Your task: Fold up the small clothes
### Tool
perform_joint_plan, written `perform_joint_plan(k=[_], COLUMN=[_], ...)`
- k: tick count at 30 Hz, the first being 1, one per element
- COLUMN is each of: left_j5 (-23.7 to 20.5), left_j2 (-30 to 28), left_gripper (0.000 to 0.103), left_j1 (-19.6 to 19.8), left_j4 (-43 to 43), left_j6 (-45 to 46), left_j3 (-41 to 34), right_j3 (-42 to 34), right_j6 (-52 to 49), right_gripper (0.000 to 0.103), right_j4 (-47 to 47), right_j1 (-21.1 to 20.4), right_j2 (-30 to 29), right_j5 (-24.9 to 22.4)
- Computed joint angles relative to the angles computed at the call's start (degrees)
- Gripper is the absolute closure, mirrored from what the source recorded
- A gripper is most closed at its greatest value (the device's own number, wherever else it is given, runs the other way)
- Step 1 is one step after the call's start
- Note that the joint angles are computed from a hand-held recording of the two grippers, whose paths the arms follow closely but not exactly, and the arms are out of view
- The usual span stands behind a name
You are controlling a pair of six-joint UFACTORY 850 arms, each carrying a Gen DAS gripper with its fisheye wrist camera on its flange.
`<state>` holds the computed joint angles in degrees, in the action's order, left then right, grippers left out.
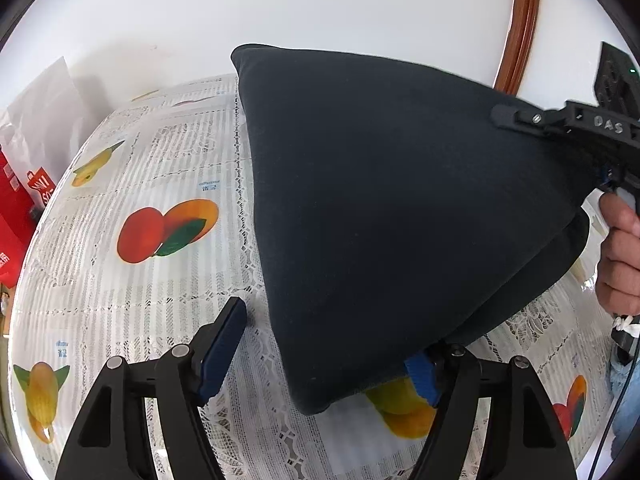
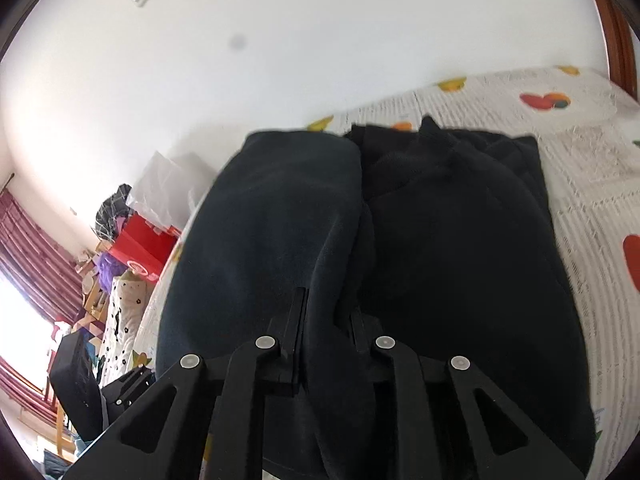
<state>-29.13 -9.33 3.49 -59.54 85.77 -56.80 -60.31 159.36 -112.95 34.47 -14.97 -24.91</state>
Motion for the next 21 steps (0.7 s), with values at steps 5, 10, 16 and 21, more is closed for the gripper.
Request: perform_joint_plan(k=[5,10,16,21], left_j5=[0.4,1.0,1.2,1.1], left_j2=[0.1,0.2,0.2,0.3], left_gripper=[0.030,0.030,0.030,0.030], left_j1=[0.1,-0.1,-0.3,-0.4], left_j4=[-0.1,-0.7,0.1,2.3], left_j6=[0.3,0.9,0.0,-2.0], left_j3=[0.2,0.5,0.5,0.1], right_j3=[8.1,12.5,9.3,10.7], right_j6=[2.9,-0.3,-18.7,-20.5], right_gripper=[0.089,0.089,0.085,0.076], right_j4=[0.3,7.6,26.0,29.9], right_j1=[4.9,6.0,5.3,6.7], right_j2=[7.9,10.3,4.9,7.6], right_j5=[-17.2,-19.4,-17.9,-21.6])
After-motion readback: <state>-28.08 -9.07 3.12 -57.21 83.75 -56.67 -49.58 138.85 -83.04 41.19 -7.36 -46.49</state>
